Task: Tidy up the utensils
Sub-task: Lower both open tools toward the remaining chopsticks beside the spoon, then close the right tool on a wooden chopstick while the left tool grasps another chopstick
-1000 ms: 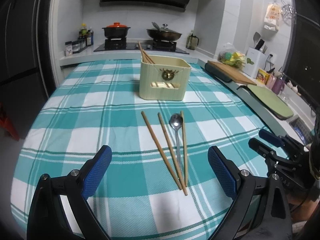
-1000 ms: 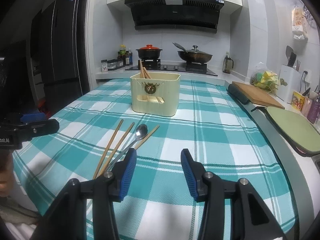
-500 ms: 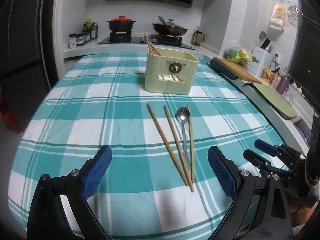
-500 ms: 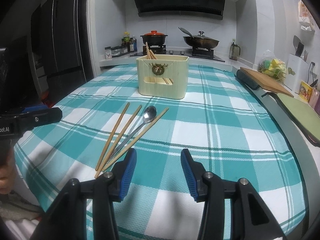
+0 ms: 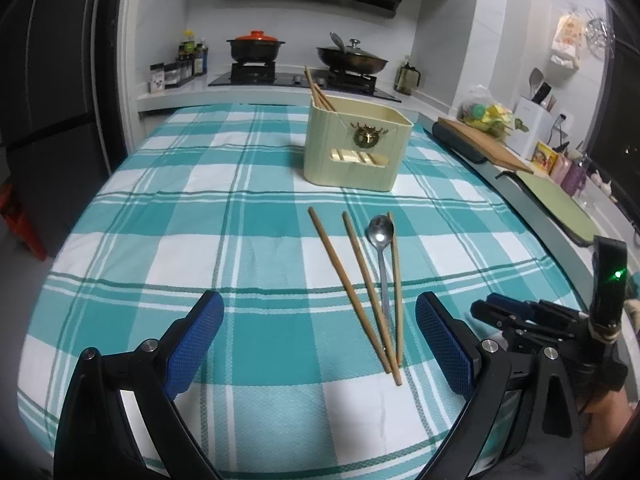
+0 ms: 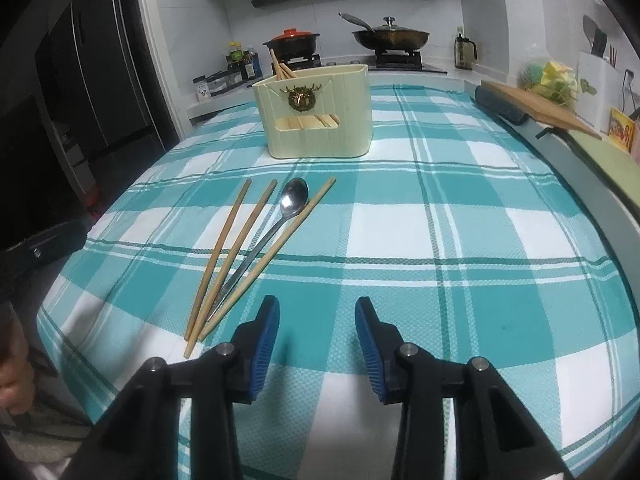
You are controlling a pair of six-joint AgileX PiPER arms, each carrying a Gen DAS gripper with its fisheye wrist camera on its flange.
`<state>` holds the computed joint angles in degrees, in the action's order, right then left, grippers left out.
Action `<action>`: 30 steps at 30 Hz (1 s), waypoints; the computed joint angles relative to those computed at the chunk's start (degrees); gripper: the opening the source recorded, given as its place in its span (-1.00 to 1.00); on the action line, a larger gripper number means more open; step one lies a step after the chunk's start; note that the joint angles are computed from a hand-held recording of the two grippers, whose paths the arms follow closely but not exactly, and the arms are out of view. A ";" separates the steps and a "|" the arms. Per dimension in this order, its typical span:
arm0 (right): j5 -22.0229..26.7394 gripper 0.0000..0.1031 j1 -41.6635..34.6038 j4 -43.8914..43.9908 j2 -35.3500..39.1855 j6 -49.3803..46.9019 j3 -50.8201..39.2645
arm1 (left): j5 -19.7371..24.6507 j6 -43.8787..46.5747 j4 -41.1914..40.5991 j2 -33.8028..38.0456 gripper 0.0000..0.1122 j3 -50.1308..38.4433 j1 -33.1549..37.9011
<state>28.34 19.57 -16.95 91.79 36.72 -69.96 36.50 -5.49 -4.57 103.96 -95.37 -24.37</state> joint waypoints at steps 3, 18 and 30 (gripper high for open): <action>1.05 -0.46 -2.39 11.08 4.33 -9.85 -4.95 | -0.48 -0.58 0.61 -0.62 0.73 0.77 0.04; 12.65 -0.64 0.60 9.76 24.81 -13.14 -31.16 | -0.94 -2.28 2.62 -1.82 0.73 3.24 0.99; 16.64 -0.84 2.17 -3.98 21.17 -0.88 -26.18 | 2.89 -0.57 1.67 3.66 0.73 -1.80 0.76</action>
